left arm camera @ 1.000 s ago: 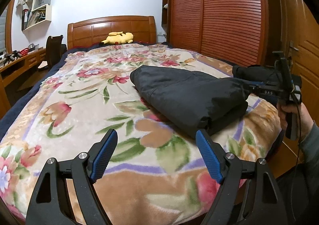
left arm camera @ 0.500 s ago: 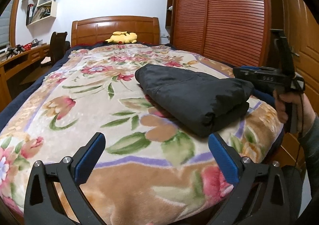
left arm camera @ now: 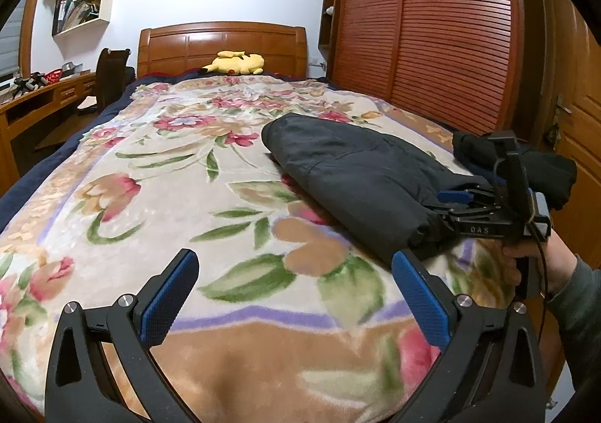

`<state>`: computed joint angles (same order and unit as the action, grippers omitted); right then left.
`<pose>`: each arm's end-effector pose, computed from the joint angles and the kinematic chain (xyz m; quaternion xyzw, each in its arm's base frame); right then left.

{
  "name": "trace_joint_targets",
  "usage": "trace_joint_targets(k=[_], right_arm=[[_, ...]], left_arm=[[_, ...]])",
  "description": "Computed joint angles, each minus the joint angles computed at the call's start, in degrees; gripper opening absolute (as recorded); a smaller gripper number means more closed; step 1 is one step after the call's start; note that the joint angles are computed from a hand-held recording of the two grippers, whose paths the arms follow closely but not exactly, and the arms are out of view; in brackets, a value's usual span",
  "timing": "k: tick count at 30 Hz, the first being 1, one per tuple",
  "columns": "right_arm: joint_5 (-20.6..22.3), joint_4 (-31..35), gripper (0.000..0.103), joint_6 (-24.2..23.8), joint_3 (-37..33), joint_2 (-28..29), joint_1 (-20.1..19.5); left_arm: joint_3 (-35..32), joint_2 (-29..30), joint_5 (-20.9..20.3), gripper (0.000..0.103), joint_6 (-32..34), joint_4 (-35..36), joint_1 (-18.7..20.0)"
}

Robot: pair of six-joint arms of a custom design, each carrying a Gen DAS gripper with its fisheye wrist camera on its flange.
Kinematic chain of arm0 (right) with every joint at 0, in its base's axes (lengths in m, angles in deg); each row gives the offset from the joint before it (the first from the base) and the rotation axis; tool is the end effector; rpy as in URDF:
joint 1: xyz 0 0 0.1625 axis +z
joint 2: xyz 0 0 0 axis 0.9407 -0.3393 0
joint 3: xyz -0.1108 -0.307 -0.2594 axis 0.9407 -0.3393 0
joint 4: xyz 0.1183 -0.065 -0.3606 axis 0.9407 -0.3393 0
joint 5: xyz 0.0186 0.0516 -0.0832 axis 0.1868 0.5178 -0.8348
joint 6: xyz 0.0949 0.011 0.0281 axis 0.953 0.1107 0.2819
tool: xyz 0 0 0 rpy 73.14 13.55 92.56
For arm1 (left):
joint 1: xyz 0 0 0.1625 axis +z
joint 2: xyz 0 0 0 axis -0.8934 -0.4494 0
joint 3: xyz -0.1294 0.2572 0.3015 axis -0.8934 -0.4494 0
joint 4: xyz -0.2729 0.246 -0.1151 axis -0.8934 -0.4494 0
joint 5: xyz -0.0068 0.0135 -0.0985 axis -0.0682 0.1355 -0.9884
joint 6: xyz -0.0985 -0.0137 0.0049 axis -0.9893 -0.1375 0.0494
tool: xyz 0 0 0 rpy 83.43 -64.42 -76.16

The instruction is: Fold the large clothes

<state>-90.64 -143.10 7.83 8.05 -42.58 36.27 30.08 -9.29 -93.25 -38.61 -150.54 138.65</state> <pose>0.2944 -0.7104 -0.0617 0.2665 -0.8236 0.3918 0.3116 -0.0099 -0.6719 0.2885 0.3223 0.8457 -0.3795 0.1922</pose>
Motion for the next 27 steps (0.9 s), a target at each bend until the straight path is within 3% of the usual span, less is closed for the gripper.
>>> trace_joint_targets(k=[5,16,19,27], right_arm=[[-1.7,-4.21,0.061,-3.56,1.82,0.06,1.19],[-3.13,-22.87,0.061,-4.24,18.39,-5.65,1.07],[-3.78,-25.01,0.061,-3.94,20.41,-6.09,0.9],[-5.25,-22.23,0.061,-1.14,17.27,-4.89,0.46]], left_arm=[[-3.37,2.44,-0.64,0.103,0.62,2.2,-0.09],[-15.01,9.67,-2.31,0.103,1.07,9.99,0.59],[-18.27,11.6,-2.33,0.103,1.68,11.79,0.6],[-30.11,17.71,-1.54,0.103,2.06,18.71,0.64]])
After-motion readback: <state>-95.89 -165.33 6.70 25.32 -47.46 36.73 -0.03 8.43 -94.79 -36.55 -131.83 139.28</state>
